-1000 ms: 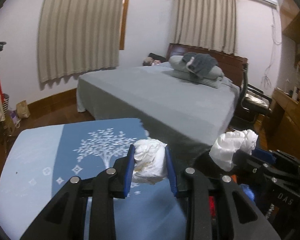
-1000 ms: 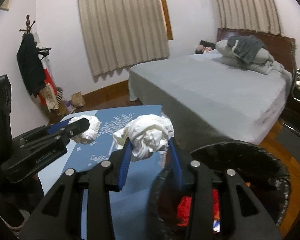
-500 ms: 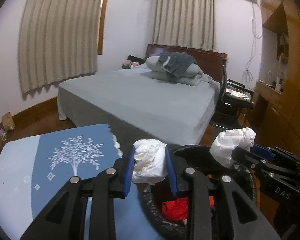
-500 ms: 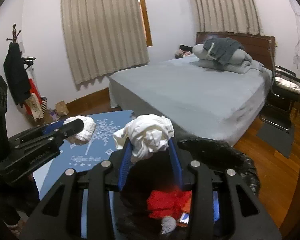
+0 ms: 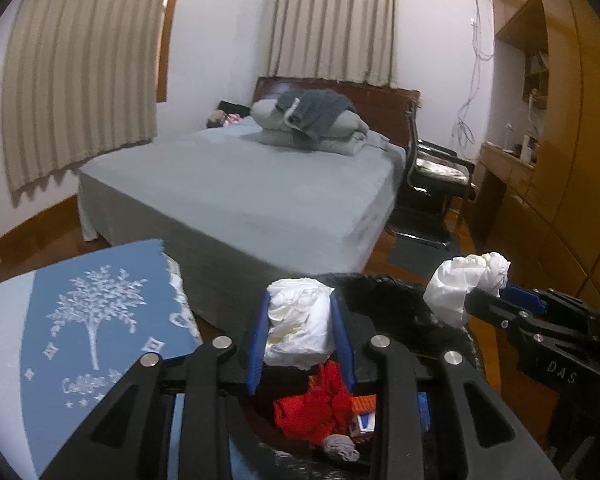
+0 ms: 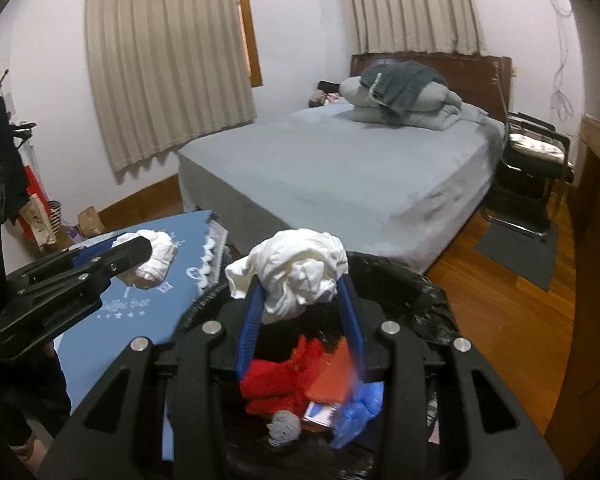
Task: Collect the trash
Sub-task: 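Carry both white tissues over the bin and open both tools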
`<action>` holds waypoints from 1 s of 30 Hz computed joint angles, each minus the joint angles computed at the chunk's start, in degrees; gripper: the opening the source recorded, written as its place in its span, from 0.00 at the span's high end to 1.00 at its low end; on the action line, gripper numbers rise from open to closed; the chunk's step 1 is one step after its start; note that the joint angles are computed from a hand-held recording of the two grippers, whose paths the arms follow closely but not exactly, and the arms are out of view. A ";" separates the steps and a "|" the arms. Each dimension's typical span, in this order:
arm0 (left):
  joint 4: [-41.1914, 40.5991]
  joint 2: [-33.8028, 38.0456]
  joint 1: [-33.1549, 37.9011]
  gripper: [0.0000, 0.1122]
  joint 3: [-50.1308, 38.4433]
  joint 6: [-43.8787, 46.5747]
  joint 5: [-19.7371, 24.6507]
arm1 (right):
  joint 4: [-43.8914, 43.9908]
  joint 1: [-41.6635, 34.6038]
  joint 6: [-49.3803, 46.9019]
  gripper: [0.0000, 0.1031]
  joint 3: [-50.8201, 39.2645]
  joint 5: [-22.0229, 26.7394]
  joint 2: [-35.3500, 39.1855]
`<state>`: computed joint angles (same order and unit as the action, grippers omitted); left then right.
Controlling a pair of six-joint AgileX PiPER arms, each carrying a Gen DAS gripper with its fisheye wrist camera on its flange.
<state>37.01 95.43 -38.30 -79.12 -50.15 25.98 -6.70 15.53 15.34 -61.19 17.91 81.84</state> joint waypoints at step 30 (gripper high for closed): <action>-30.41 15.07 2.61 0.49 -13.14 29.10 -1.13 | 7.86 -7.70 -9.52 0.47 -1.18 -0.27 10.51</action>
